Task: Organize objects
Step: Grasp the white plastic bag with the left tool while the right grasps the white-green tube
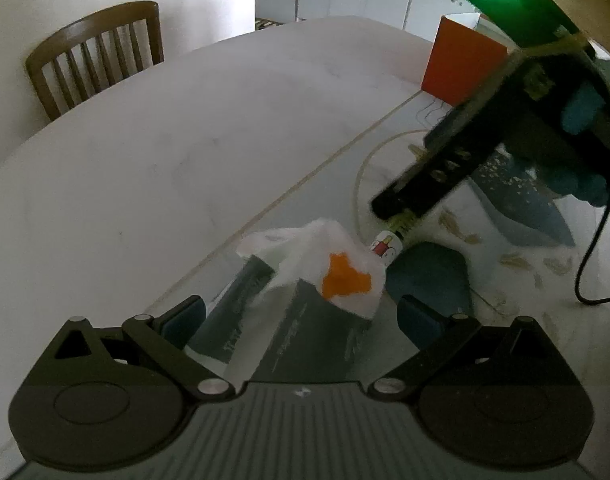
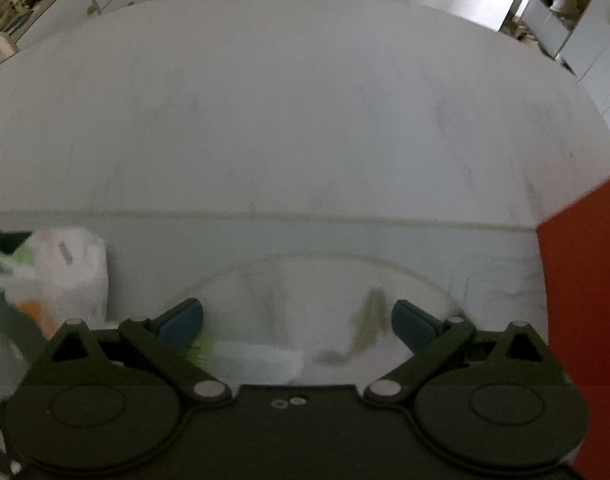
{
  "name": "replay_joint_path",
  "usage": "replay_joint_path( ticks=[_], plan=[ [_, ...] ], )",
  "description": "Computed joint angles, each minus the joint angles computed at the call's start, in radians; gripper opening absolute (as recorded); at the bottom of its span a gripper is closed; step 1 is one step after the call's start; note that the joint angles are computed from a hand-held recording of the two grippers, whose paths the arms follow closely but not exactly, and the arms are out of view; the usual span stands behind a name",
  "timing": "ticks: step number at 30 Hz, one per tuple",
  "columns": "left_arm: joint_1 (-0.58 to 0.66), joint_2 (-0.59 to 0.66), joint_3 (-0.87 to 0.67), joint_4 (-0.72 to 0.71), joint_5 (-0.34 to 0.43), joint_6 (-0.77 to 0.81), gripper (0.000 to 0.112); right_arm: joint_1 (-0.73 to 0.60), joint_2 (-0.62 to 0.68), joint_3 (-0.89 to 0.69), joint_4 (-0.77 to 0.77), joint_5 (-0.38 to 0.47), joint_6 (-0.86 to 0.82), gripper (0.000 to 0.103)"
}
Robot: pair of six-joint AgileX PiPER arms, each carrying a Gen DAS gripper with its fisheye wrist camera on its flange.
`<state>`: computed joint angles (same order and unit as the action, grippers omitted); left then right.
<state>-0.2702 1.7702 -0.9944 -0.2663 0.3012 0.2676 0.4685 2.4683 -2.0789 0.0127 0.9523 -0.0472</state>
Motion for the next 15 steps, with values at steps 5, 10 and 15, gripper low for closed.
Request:
replay_joint_path(
  ticks=[5,10,15],
  plan=[
    [-0.013,-0.025,0.036,0.023,-0.019,-0.079,0.101,-0.015,-0.118,0.227,0.027,-0.100,-0.089,0.100],
    [-0.022,-0.046,0.062,0.026,-0.033,-0.134,0.101,-0.013,-0.220,0.395,0.049,-0.204,-0.205,0.092],
    [-0.033,-0.072,0.083,0.154,-0.048,-0.295,0.101,-0.024,-0.305,0.485,0.207,-0.252,-0.427,0.092]
  ],
)
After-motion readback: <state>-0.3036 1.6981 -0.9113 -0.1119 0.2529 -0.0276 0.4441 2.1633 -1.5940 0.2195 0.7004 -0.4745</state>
